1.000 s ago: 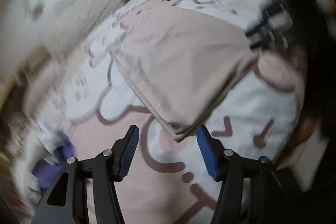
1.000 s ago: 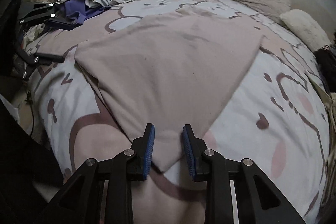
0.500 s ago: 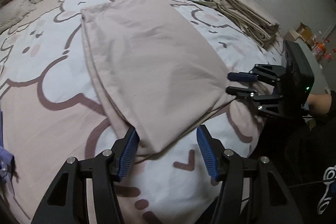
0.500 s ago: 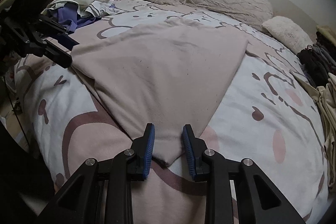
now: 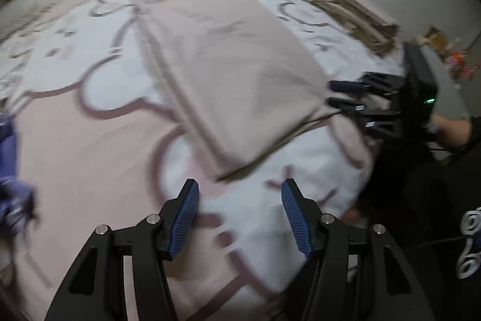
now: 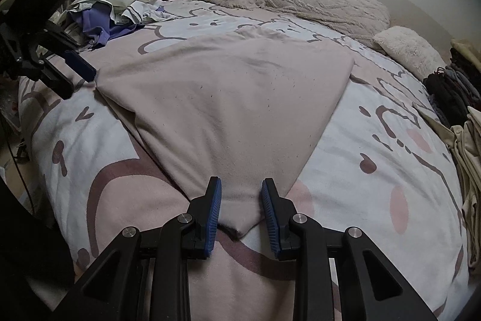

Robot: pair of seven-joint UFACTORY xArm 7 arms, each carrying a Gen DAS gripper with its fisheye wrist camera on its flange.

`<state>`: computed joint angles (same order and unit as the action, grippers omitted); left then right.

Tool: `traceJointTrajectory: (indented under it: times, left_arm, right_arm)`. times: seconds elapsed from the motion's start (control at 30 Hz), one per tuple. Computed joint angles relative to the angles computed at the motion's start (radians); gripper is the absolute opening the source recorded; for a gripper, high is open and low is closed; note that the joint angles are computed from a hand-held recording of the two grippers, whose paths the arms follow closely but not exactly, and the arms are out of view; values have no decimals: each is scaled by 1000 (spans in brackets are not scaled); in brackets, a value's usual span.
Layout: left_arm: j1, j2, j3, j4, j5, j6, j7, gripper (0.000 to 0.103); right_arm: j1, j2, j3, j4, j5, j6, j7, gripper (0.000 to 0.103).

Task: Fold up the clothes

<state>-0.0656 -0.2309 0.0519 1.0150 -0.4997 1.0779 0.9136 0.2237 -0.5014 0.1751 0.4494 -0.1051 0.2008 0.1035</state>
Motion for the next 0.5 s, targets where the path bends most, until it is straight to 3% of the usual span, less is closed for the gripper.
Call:
traceJointTrajectory:
  times: [0.17,0.3,0.4,0.5]
  left_arm:
    - [-43,-49,-2,-15,-93,-59,49,57]
    - [-86,6,-20,42,-145,-27,77,57]
    - [-86,43,-55,38,-71,-78,53,57]
    - [-68,75,-64,21,17,-107,1,57]
  right_arm:
    - [9,-12,8,64,-20,95,-27,28]
    - [31,8,17,99,-22,29,-45,28]
    - [44,65,23,132,-17,0,-49,28]
    - [123,113,-37,144,57,61,-110,28]
